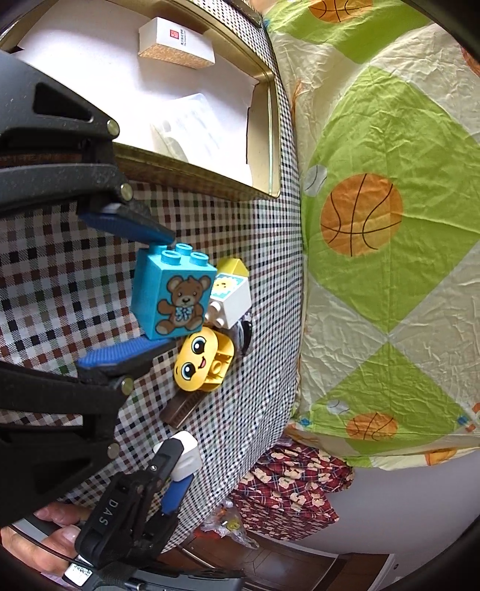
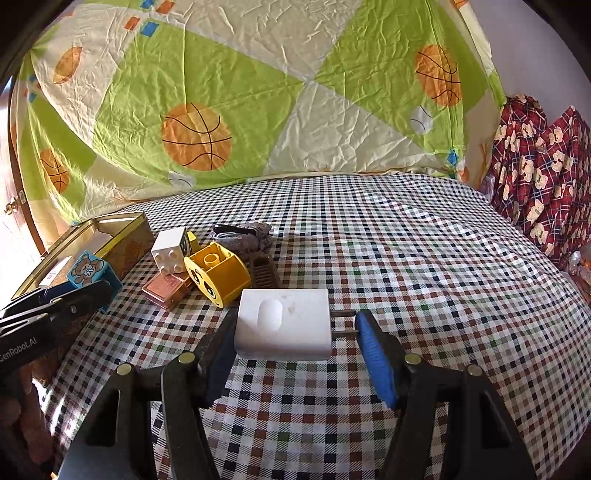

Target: Organize rigid objects

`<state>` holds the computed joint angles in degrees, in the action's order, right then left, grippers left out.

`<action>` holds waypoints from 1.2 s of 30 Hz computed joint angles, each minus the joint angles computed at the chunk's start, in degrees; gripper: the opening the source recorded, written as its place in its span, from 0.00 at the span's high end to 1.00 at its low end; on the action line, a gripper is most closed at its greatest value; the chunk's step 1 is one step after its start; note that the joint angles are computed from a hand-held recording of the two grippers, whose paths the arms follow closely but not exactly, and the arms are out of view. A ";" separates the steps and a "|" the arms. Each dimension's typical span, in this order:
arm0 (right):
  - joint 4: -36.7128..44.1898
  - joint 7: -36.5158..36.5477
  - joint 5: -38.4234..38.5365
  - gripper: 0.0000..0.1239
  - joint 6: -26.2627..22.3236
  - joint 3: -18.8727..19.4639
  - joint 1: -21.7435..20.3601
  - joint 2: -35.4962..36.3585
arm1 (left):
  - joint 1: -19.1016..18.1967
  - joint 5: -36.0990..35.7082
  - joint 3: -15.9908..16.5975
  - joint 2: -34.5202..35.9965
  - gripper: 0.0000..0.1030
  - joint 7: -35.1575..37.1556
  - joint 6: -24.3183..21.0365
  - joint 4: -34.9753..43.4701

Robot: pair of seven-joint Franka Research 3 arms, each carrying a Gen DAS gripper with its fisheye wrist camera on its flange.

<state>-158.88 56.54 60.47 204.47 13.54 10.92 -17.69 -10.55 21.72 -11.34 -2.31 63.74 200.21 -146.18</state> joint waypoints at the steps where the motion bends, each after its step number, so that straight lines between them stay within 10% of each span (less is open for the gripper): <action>1: -0.14 0.34 -0.47 0.48 0.20 -0.23 0.22 -0.03 | 0.12 -1.70 -0.44 -0.16 0.52 1.40 0.41 -0.35; 11: -0.08 0.27 -0.31 0.48 0.88 -0.18 0.46 0.28 | 0.27 0.81 0.19 -0.69 0.52 -0.94 1.92 -2.01; 36: -2.02 4.84 -3.17 0.48 9.73 -2.22 6.21 1.59 | -1.73 -18.22 -3.03 -1.34 0.52 15.41 14.52 -7.50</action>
